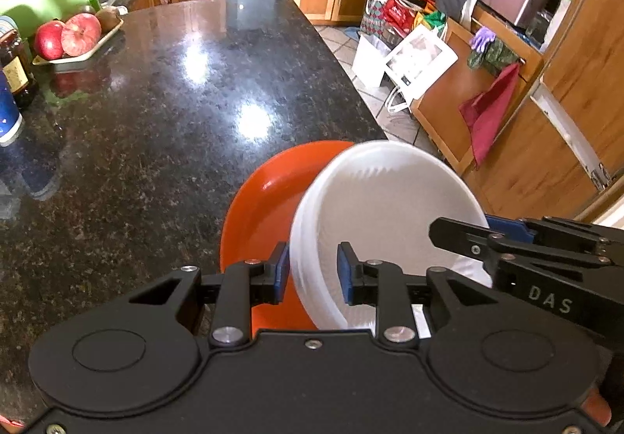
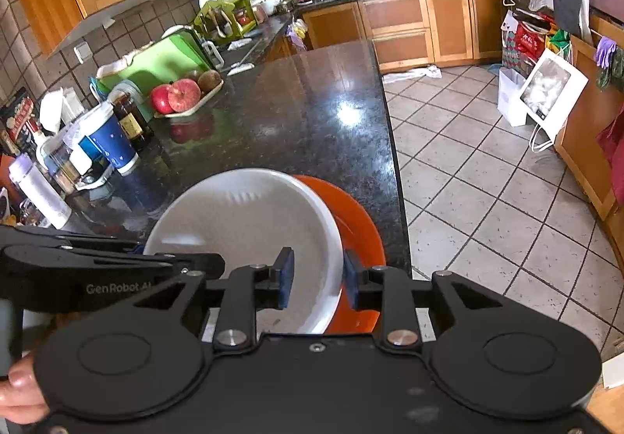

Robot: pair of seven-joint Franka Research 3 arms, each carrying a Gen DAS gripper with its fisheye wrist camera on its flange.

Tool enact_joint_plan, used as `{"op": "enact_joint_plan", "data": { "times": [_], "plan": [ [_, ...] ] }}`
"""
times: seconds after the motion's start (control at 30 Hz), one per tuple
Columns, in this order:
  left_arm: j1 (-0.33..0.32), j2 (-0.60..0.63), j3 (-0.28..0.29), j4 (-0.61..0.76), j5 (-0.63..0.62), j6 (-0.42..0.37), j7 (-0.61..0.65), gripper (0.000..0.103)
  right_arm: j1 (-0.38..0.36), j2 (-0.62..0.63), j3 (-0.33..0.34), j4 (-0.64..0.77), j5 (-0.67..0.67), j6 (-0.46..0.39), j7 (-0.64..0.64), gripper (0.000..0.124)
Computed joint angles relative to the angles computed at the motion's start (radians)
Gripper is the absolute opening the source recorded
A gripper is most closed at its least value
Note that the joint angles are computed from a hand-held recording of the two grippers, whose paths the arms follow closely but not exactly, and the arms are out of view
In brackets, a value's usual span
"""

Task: Organize plates and bowls
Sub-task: 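Lift the nested white bowls with both tools and carry them to the orange plate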

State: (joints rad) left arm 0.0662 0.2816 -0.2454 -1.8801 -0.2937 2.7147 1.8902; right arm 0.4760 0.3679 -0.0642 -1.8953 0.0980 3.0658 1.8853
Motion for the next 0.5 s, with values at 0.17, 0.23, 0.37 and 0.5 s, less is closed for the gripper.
{"op": "enact_joint_plan", "data": {
  "times": [0.17, 0.23, 0.37, 0.5],
  "plan": [
    [0.002, -0.005, 0.0, 0.0, -0.003, 0.019, -0.014, 0.036, -0.008, -0.013, 0.005, -0.016, 0.012, 0.028, -0.013, 0.03],
    [0.008, -0.014, -0.003, -0.008, -0.013, 0.034, -0.008, 0.037, -0.002, -0.019, -0.003, -0.022, 0.016, 0.042, -0.008, 0.03],
    [0.031, -0.041, -0.017, -0.039, -0.069, 0.087, 0.029, 0.039, 0.03, -0.041, -0.049, -0.05, 0.019, 0.095, 0.01, 0.03],
    [0.051, -0.06, -0.022, -0.054, -0.147, 0.107, 0.066, 0.039, 0.131, -0.047, -0.179, -0.071, 0.01, 0.127, 0.062, 0.03]
  ]
}}
